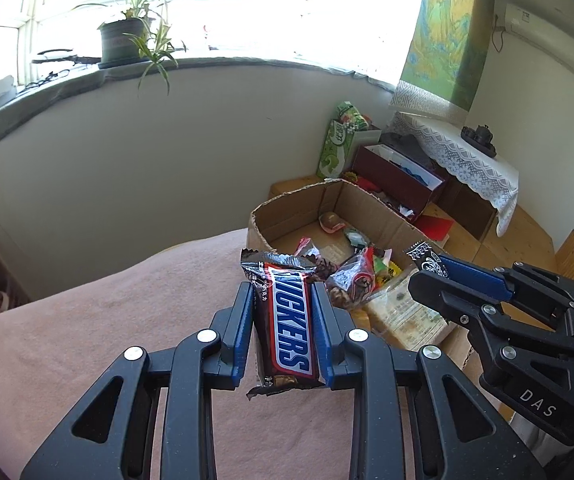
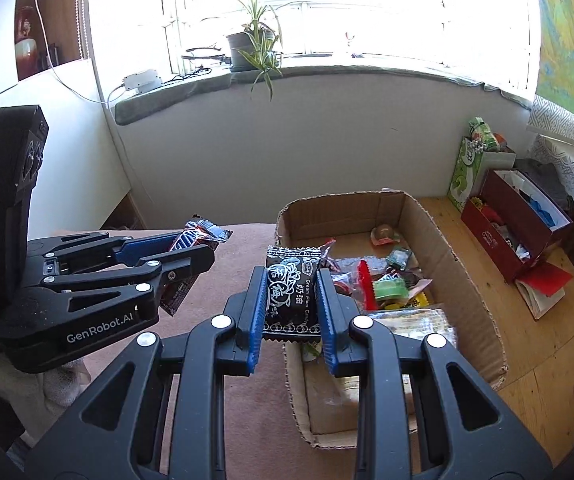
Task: Organize snacks
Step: 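Carry the Snickers bar and black candy with both grippers over the box, then open both grippers to drop the Snickers and black candy into the box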
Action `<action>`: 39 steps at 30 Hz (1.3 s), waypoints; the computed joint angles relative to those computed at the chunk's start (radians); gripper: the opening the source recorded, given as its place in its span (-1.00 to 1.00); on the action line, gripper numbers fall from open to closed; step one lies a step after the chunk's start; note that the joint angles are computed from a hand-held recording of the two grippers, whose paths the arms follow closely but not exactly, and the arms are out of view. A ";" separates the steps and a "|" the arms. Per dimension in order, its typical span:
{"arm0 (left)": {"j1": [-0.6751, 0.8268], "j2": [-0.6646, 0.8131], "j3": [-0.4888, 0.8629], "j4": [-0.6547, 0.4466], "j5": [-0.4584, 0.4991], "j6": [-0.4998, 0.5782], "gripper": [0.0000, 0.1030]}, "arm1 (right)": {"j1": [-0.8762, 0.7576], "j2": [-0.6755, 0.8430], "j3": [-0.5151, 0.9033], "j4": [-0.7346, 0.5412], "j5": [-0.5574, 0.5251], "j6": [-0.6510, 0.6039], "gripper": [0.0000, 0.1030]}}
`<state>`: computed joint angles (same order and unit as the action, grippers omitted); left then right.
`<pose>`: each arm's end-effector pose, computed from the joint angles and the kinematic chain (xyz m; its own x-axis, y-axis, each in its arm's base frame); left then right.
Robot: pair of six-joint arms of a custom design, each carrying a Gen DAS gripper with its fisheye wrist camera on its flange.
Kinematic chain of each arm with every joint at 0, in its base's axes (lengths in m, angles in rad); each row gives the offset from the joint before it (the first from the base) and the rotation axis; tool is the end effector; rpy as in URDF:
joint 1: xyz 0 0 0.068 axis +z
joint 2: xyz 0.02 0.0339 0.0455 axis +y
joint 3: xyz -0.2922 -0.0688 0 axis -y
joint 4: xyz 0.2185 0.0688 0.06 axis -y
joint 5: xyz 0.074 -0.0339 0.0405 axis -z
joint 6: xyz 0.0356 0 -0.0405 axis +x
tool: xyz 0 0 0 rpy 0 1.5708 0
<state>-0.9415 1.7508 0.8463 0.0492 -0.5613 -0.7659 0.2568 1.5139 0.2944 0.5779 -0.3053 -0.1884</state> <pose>0.2053 -0.2498 0.1877 -0.6521 -0.1013 -0.7513 0.0372 0.9856 -0.1652 0.2114 0.0666 0.1561 -0.4796 -0.3106 -0.8207 -0.5752 0.8176 0.0267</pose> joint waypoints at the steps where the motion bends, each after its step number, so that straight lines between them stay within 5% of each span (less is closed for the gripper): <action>1: 0.001 0.011 0.017 -0.003 0.002 0.004 -0.49 | -0.021 -0.001 0.005 -0.005 -0.012 -0.010 -0.52; 24: 0.061 0.227 0.351 -0.067 0.072 0.106 -0.49 | -0.285 0.169 0.189 -0.080 -0.158 -0.148 -0.51; 39: 0.072 0.277 0.421 -0.101 0.092 0.121 -0.48 | -0.304 0.257 0.240 -0.083 -0.168 -0.157 -0.51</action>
<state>-0.8695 2.0276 1.2677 -0.0514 -0.4695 -0.6450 -0.0473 1.7709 0.5346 0.4945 -0.4730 -0.3450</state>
